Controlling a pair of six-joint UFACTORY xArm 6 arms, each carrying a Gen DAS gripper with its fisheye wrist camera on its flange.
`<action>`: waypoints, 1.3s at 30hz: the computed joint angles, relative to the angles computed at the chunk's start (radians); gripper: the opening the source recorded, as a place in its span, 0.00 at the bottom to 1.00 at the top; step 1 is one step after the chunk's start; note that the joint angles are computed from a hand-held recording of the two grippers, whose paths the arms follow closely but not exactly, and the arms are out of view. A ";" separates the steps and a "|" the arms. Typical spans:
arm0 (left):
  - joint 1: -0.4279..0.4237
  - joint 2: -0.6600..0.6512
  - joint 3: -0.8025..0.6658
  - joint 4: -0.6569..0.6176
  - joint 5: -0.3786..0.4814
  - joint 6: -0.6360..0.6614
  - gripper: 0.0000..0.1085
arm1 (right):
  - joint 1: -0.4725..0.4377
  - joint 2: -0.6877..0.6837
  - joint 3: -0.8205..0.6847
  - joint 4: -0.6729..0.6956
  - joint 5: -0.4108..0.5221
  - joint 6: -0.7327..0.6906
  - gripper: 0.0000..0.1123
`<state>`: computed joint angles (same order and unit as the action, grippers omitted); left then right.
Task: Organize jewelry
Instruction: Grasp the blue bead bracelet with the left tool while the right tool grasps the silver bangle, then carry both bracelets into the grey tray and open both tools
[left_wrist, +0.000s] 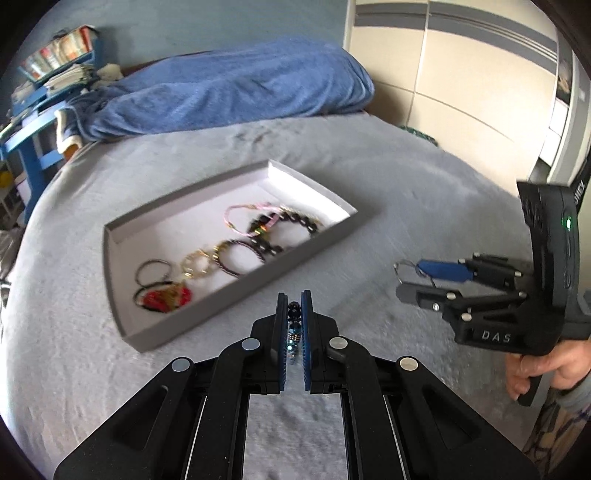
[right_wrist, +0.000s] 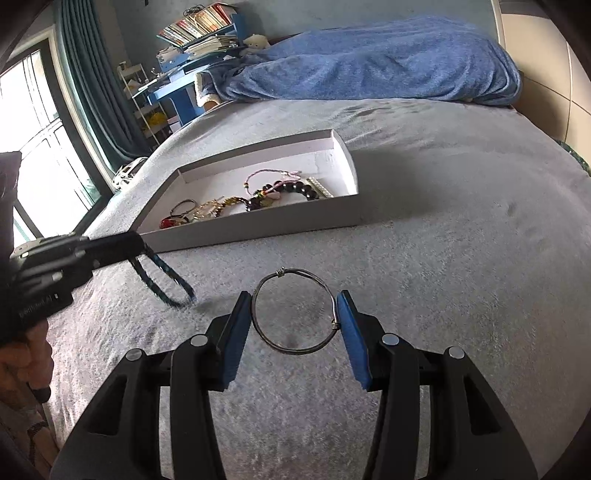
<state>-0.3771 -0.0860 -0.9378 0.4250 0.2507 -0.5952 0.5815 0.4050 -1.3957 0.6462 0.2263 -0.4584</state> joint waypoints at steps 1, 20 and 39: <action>0.008 -0.004 0.001 0.002 -0.005 -0.004 0.07 | 0.002 0.003 -0.005 0.000 0.002 0.000 0.42; 0.106 -0.042 -0.006 0.001 -0.028 0.016 0.07 | 0.022 0.136 -0.255 -0.072 0.089 0.042 0.42; 0.158 0.012 -0.058 -0.054 -0.030 0.088 0.07 | 0.012 0.337 -0.585 -0.201 0.213 0.132 0.42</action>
<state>-0.2188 -0.0740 -0.9957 0.3714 0.2208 -0.5075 0.5932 0.7421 -1.9810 0.4449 0.4393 -0.3264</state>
